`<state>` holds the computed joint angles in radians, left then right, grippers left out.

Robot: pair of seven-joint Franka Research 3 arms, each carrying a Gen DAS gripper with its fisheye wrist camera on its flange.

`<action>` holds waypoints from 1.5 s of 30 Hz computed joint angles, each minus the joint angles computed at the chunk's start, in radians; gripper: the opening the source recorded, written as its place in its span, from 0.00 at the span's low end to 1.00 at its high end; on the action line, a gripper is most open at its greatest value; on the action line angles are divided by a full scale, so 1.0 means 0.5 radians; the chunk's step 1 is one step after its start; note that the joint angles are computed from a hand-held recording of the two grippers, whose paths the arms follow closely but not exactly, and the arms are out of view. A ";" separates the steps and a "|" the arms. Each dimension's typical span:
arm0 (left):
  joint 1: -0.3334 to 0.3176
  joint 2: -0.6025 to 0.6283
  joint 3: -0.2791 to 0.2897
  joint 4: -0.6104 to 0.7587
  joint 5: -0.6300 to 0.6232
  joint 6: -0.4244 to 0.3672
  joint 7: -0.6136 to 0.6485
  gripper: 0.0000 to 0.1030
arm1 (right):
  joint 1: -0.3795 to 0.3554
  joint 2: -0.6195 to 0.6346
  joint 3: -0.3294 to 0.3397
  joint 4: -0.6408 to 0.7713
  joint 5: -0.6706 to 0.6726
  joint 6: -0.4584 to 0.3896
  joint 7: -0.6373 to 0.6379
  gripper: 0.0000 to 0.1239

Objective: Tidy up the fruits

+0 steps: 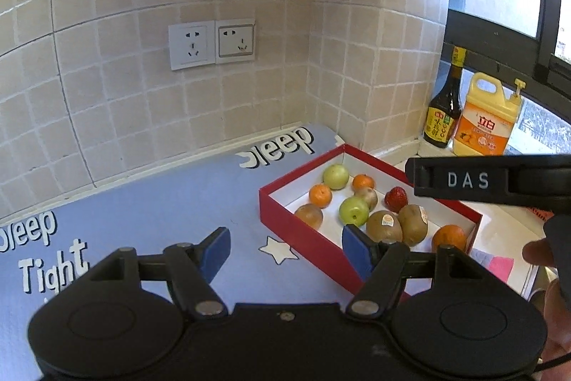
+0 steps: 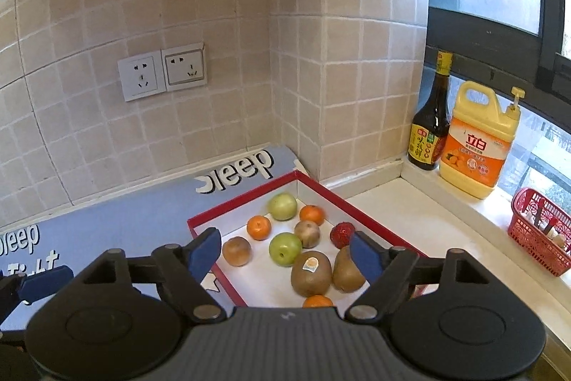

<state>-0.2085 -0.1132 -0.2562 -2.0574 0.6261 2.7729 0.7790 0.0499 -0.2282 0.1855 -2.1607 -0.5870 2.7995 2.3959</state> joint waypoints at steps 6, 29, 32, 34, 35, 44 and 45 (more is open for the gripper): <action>-0.013 0.015 -0.001 0.022 -0.015 -0.043 0.030 0.80 | -0.028 -0.015 0.003 -0.006 -0.034 -0.006 0.043 0.68; -0.014 0.015 0.000 0.022 -0.021 -0.042 0.020 0.80 | 0.022 0.014 -0.005 0.048 -0.143 -0.115 0.061 0.72; -0.019 0.019 0.004 0.025 -0.041 -0.043 0.041 0.80 | 0.038 0.023 -0.020 0.052 -0.127 -0.119 0.041 0.72; -0.020 0.023 0.007 0.025 -0.049 -0.039 0.056 0.80 | 0.045 0.030 -0.025 0.058 -0.118 -0.120 0.032 0.72; -0.020 0.025 0.009 0.025 -0.054 -0.038 0.060 0.80 | 0.047 0.034 -0.026 0.061 -0.120 -0.123 0.031 0.72; -0.021 0.051 0.013 0.043 -0.061 -0.045 0.064 0.80 | 0.082 0.073 -0.046 0.091 -0.111 -0.153 -0.009 0.72; -0.019 0.056 0.013 0.045 -0.053 -0.047 0.059 0.80 | 0.087 0.079 -0.048 0.095 -0.109 -0.157 -0.014 0.72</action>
<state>-0.2180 -0.0853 -0.2497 -2.0348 0.5994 2.7495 0.8087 0.0935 -0.1886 0.1613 -2.1134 -0.6414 2.7207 2.3889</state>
